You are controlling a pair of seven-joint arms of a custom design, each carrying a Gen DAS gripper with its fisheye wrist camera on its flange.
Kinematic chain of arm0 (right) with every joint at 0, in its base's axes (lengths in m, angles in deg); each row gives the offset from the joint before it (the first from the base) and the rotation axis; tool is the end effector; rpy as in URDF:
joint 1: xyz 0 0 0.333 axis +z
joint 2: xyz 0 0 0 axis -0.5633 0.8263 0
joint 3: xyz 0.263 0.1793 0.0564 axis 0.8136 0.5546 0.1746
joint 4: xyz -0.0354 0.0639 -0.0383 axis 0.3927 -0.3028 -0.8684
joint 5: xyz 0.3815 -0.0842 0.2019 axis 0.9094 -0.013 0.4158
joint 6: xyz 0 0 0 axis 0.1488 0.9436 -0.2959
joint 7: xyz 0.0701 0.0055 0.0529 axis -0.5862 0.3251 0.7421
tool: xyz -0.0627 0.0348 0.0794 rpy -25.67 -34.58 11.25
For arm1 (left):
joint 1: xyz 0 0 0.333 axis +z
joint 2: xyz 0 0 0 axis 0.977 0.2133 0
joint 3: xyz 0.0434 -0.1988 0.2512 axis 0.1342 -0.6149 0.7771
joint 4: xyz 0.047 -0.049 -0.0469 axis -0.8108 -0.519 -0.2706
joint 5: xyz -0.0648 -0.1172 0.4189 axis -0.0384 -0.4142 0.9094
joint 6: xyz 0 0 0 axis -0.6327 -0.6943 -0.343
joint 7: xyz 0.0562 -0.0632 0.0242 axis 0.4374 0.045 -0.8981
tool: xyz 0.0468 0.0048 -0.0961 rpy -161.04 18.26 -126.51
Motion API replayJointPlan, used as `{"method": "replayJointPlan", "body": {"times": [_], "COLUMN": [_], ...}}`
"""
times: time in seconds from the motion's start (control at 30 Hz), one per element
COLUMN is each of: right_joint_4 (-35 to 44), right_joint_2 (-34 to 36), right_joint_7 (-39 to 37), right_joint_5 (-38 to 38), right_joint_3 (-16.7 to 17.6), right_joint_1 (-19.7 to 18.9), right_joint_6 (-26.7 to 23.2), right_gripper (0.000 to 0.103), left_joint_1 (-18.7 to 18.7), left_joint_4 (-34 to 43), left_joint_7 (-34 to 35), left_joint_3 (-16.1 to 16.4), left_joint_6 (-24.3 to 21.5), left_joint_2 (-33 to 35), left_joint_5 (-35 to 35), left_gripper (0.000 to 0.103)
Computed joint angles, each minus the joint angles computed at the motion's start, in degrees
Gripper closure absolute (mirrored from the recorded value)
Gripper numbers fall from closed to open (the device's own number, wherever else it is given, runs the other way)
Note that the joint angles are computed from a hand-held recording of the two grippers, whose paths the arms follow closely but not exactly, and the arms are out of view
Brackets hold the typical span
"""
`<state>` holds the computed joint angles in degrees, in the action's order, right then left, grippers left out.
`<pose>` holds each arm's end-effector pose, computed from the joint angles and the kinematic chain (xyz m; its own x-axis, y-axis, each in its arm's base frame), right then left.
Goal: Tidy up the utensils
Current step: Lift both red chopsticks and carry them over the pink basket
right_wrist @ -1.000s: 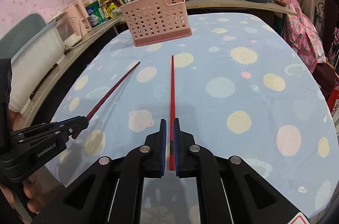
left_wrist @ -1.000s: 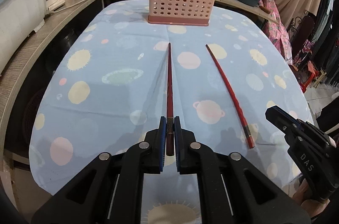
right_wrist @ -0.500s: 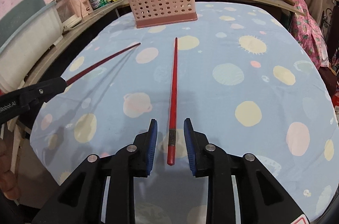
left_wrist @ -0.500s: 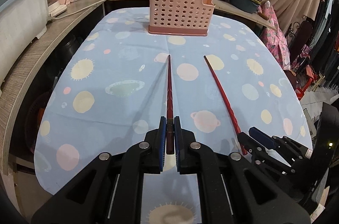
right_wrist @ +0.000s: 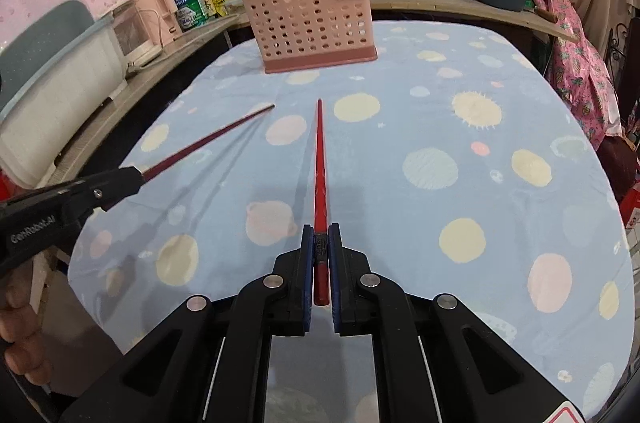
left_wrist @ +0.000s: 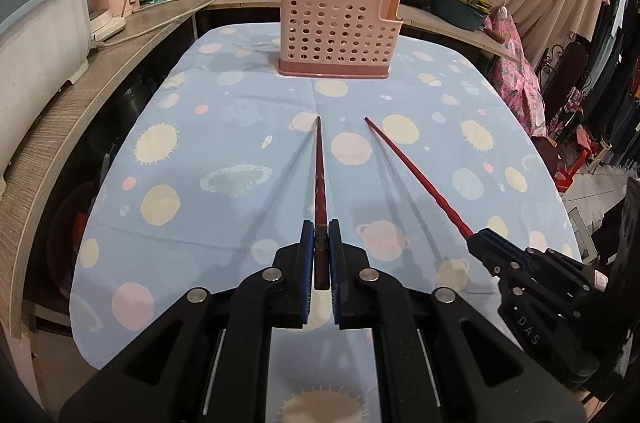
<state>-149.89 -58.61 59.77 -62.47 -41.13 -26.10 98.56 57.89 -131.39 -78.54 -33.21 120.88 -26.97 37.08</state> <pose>0.6274 0.2883 0.3388 0.4608 -0.8707 -0.1722 -0.7086 -0.2441 -0.6621 0.5801 -0.3242 0.3775 0.2278 -0.9659 0.1233 -0.7315 -0.2533 -0.6331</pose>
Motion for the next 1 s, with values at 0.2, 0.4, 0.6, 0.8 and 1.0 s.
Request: {"method": "replayJointPlan", "body": {"times": [0.2,0.4,0.6,0.8,1.0], "right_joint_4": [2.5,8.6,16.6,25.2,38.4], "right_joint_2": [-1.5,0.2,3.9,8.1,14.0], "right_joint_7": [-5.7,-9.8,-8.8,-7.5,-5.5], "right_joint_5": [5.5,9.4,8.5,7.5,6.0], "right_joint_3": [6.5,9.9,7.0,5.8,4.2], "right_joint_1": [-5.6,-8.3,-5.2,-3.5,-0.5], "right_joint_6": [2.2,3.0,1.7,-0.8,-3.0], "right_gripper": [0.096,0.096,0.096,0.096,0.096], "left_joint_1": [0.3,1.5,2.8,3.3,3.0], "left_joint_4": [1.9,5.6,10.9,16.1,22.7], "left_joint_7": [-2.2,-3.2,-2.5,0.5,0.8], "left_joint_3": [0.6,0.9,1.8,3.1,5.3], "left_joint_6": [-0.9,-1.3,-0.4,0.8,1.5], "left_joint_2": [-1.3,-1.1,0.9,3.0,4.8], "left_joint_5": [4.1,7.4,8.2,6.5,7.4], "left_gripper": [0.096,0.096,0.096,0.096,0.096]}}
